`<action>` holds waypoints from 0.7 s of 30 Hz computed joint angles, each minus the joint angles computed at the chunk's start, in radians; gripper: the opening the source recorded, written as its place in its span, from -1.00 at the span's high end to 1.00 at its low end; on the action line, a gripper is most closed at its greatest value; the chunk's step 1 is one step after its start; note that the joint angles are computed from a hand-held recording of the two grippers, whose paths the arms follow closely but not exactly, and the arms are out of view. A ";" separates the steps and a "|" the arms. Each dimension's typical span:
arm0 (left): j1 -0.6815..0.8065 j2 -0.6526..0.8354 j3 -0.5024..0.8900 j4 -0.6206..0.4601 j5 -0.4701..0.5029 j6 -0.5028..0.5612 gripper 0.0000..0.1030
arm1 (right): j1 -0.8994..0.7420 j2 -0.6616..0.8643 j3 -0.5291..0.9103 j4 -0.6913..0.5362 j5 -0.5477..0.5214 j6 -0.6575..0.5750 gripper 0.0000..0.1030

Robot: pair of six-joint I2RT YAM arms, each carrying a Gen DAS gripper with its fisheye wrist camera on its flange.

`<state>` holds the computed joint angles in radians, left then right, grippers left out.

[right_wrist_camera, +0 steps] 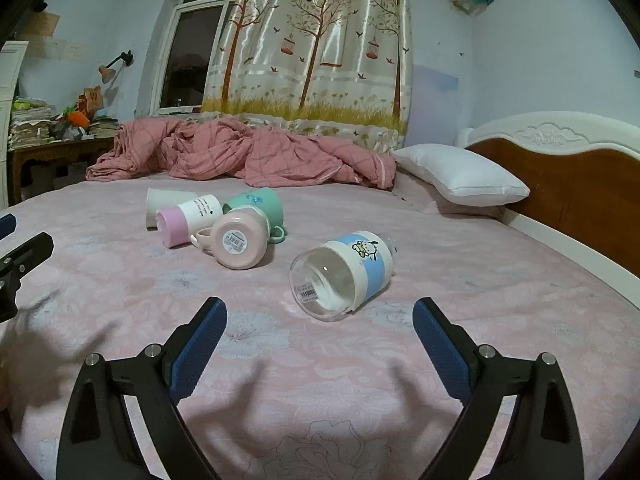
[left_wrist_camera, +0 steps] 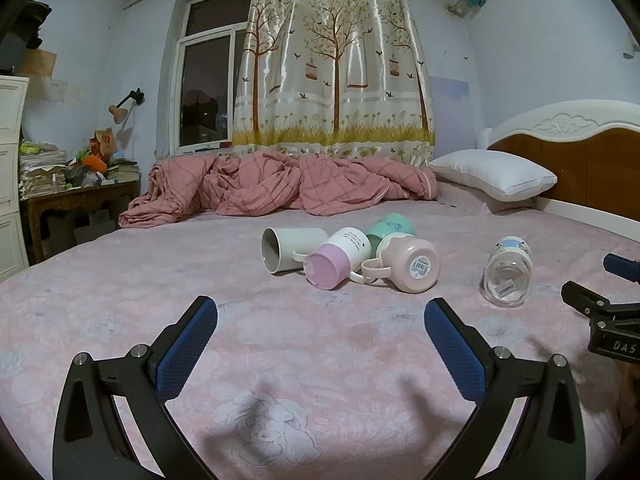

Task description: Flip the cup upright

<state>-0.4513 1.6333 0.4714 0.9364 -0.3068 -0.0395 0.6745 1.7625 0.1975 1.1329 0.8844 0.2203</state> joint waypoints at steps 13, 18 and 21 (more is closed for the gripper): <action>0.001 -0.006 0.003 -0.012 0.000 -0.002 -1.00 | -0.016 -0.022 -0.010 -0.013 -0.033 -0.007 -0.99; 0.003 -0.009 0.002 -0.014 0.000 0.000 -1.00 | -0.023 -0.057 -0.013 -0.065 -0.042 0.008 -0.99; 0.008 -0.010 0.002 -0.019 0.008 0.000 -1.00 | -0.026 -0.062 -0.008 -0.076 -0.045 0.005 -1.00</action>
